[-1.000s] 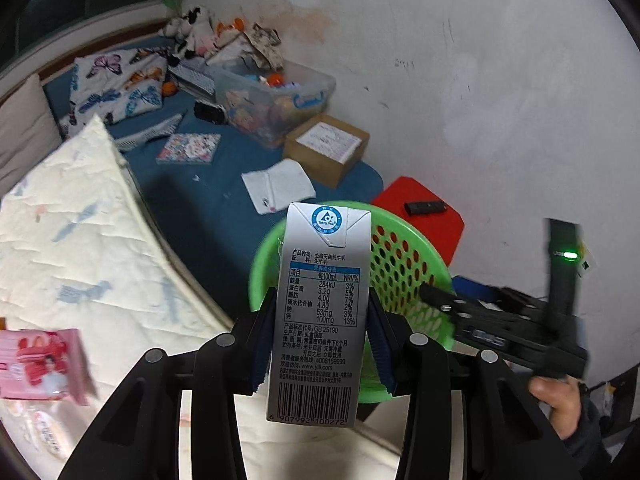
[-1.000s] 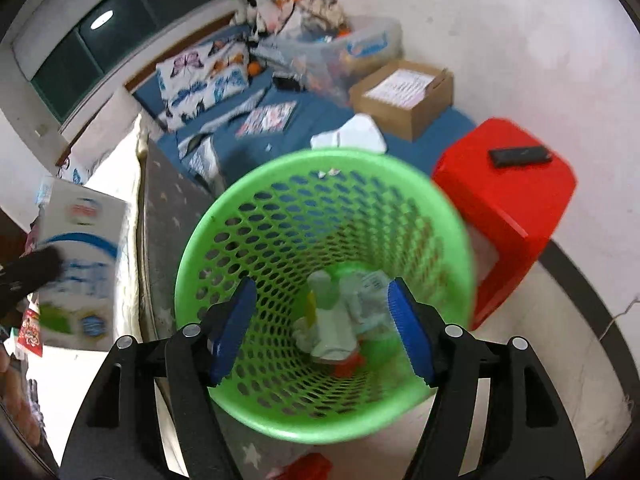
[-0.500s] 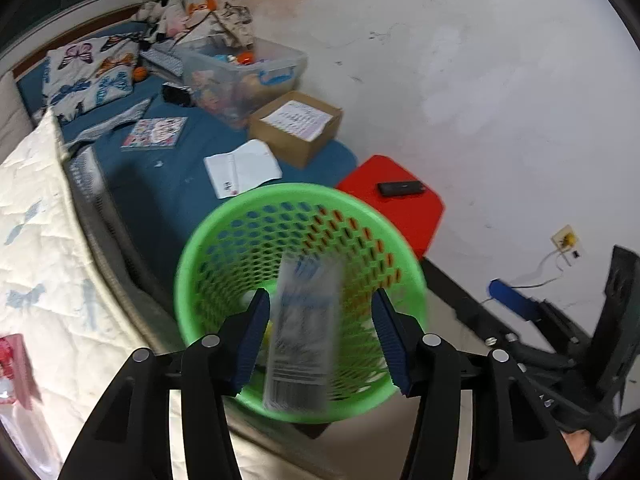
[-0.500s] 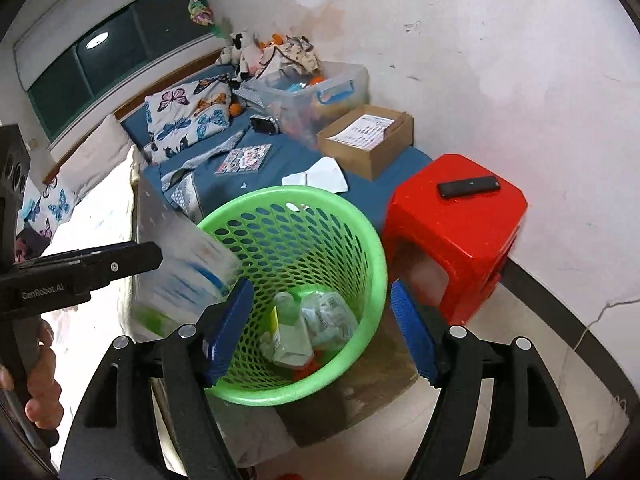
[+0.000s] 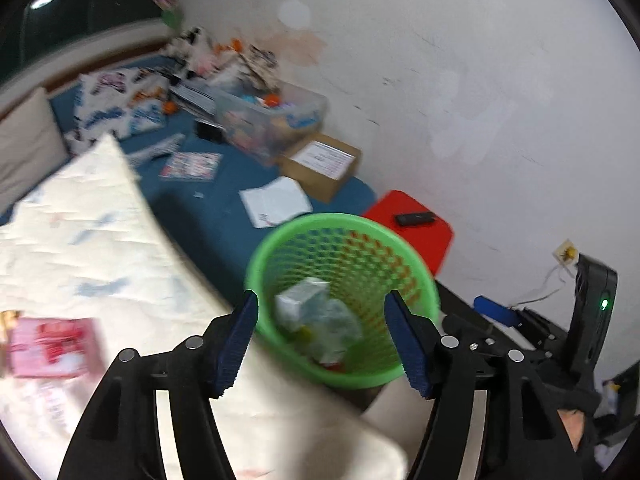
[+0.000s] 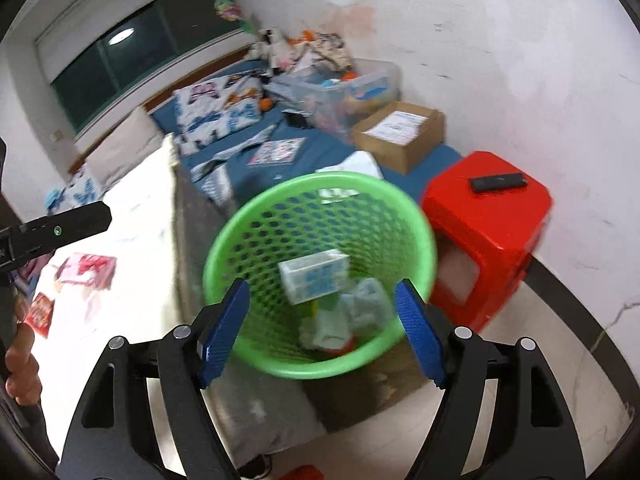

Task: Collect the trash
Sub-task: 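Move both open grippers back over the remaining trash on the bed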

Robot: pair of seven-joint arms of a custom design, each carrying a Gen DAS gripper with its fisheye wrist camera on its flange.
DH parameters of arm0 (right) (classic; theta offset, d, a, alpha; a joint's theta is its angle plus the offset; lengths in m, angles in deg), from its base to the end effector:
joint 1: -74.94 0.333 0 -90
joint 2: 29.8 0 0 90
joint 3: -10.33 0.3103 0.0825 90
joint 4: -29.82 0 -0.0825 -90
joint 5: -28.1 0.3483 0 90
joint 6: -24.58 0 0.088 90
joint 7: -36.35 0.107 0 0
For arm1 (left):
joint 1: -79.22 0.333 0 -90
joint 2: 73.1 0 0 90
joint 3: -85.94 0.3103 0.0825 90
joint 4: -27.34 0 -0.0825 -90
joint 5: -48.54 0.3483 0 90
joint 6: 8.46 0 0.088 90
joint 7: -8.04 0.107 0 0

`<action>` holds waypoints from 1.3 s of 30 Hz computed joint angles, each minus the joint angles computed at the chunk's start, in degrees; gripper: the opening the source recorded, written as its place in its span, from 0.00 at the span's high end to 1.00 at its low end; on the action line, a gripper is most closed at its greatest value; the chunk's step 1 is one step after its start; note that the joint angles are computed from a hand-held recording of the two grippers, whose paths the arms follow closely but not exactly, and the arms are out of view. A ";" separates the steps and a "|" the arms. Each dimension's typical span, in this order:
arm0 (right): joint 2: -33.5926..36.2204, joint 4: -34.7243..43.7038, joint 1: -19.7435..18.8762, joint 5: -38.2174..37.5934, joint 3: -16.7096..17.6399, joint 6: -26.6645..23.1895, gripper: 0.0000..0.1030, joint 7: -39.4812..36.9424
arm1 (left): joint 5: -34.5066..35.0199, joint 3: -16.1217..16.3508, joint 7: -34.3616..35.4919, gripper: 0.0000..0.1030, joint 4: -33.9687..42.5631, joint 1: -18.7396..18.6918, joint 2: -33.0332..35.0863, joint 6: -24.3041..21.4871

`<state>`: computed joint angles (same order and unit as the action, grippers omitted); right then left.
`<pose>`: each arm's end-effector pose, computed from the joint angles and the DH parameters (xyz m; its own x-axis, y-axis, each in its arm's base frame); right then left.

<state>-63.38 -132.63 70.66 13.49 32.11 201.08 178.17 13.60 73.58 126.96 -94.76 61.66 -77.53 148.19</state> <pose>0.3390 0.1333 0.4546 -0.2060 -0.9453 -0.2530 -0.6472 0.3255 -0.6893 0.4758 -0.2517 0.5255 -0.5774 -0.7929 0.1947 -0.6705 0.3244 -0.6672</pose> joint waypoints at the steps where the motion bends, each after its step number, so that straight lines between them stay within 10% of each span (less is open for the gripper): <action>1: 0.74 0.83 0.29 -0.23 0.36 0.04 0.26 -0.26 | -0.36 0.59 0.30 0.34 -1.67 0.51 -1.64 0.62; 18: 26.74 28.05 -0.39 -20.54 13.50 -3.73 0.20 8.07 | 4.41 12.07 -0.46 0.29 -14.53 8.24 -13.02 5.81; 39: 50.52 52.06 19.64 -17.57 4.83 -12.58 0.19 -5.22 | 12.09 18.25 -1.65 0.21 -16.43 20.86 -12.55 8.88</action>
<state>-12.86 -80.57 90.30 -4.08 36.94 188.50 172.95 25.69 91.83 125.31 -111.19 82.53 -90.08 157.07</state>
